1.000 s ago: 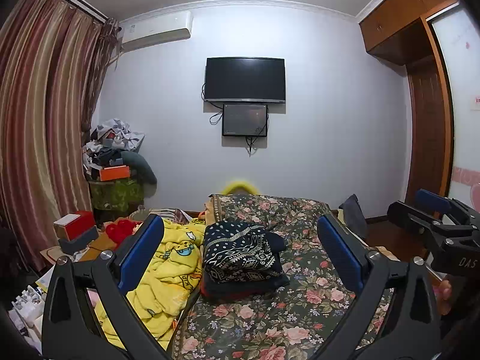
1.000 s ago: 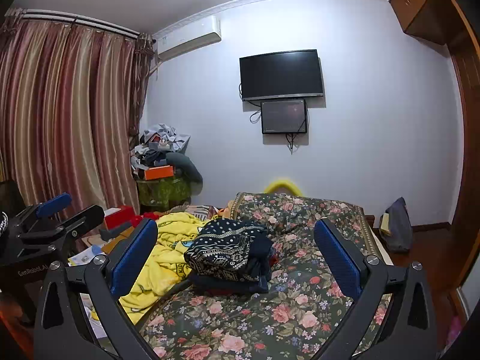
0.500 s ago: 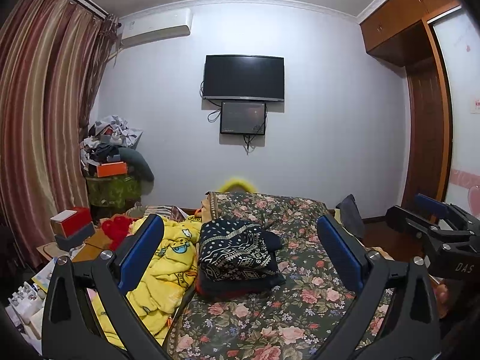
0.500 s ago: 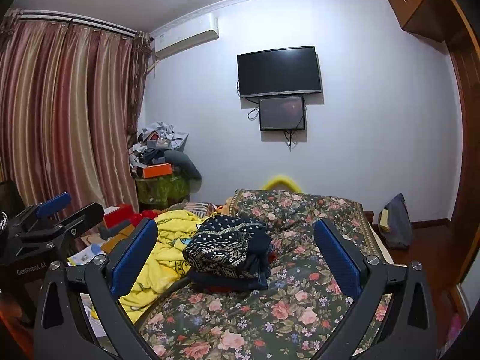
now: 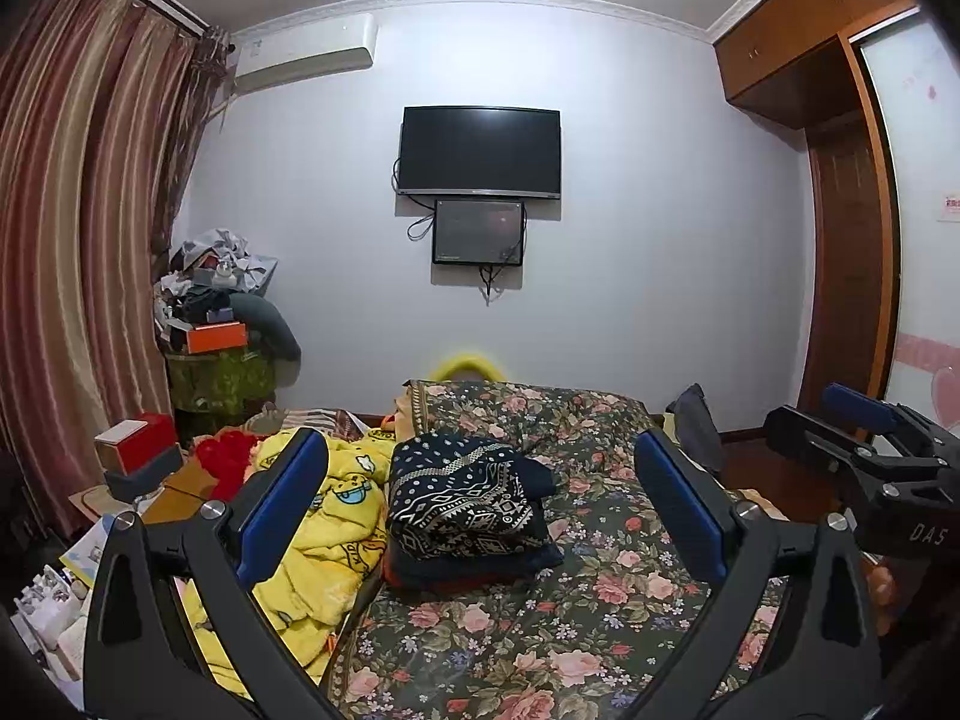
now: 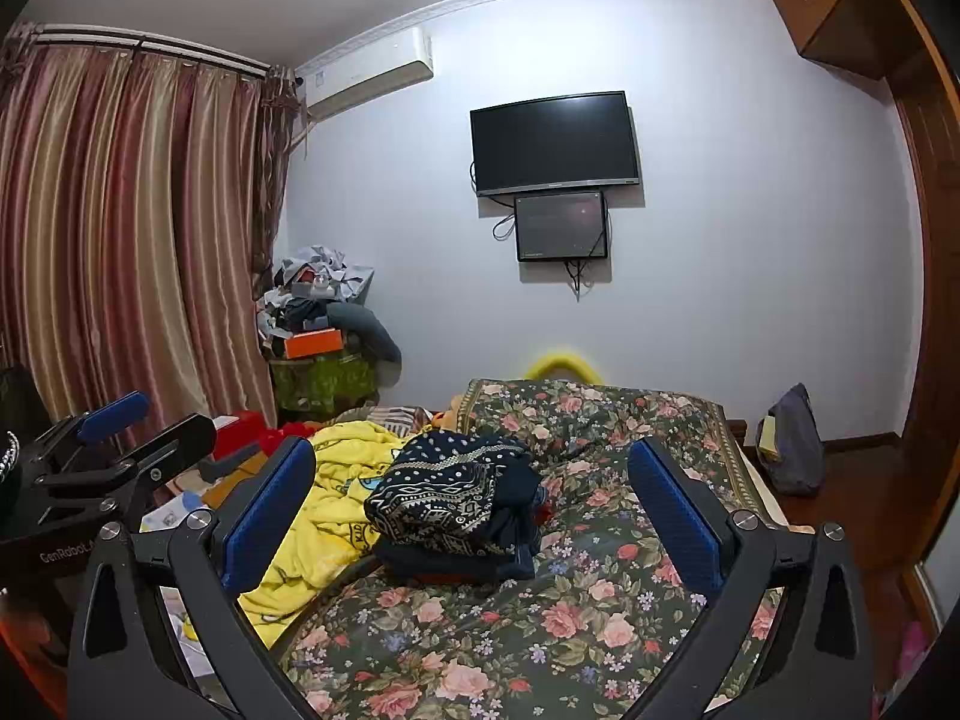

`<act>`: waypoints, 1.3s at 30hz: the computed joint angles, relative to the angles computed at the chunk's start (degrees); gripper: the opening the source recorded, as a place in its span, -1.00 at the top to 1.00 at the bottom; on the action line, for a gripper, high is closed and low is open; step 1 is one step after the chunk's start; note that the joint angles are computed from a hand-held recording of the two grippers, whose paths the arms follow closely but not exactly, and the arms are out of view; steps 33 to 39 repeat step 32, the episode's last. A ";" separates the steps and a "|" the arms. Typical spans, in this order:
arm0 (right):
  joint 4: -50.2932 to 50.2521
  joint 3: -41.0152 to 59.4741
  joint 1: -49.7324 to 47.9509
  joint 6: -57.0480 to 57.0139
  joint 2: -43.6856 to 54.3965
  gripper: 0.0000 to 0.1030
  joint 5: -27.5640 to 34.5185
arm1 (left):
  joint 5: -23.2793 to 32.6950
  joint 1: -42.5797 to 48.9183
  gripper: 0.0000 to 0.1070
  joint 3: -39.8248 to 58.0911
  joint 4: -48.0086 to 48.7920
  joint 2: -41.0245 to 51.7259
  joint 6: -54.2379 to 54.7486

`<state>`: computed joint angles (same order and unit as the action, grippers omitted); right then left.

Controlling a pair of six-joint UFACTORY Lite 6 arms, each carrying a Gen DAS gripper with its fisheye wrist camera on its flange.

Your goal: Fold large clothes

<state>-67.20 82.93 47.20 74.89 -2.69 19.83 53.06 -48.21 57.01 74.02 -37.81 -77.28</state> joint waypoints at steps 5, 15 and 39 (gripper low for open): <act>0.06 0.05 0.09 0.11 0.35 -1.00 0.17 | -1.31 0.98 -0.92 0.36 -1.18 0.35 1.00; -0.67 -0.29 -0.31 1.48 0.46 -1.00 0.16 | -4.43 3.52 -0.92 0.40 -3.67 -0.17 3.02; 3.10 -0.60 -1.77 0.19 0.19 -1.00 -0.97 | -3.75 1.76 -0.92 0.62 -3.57 0.86 3.06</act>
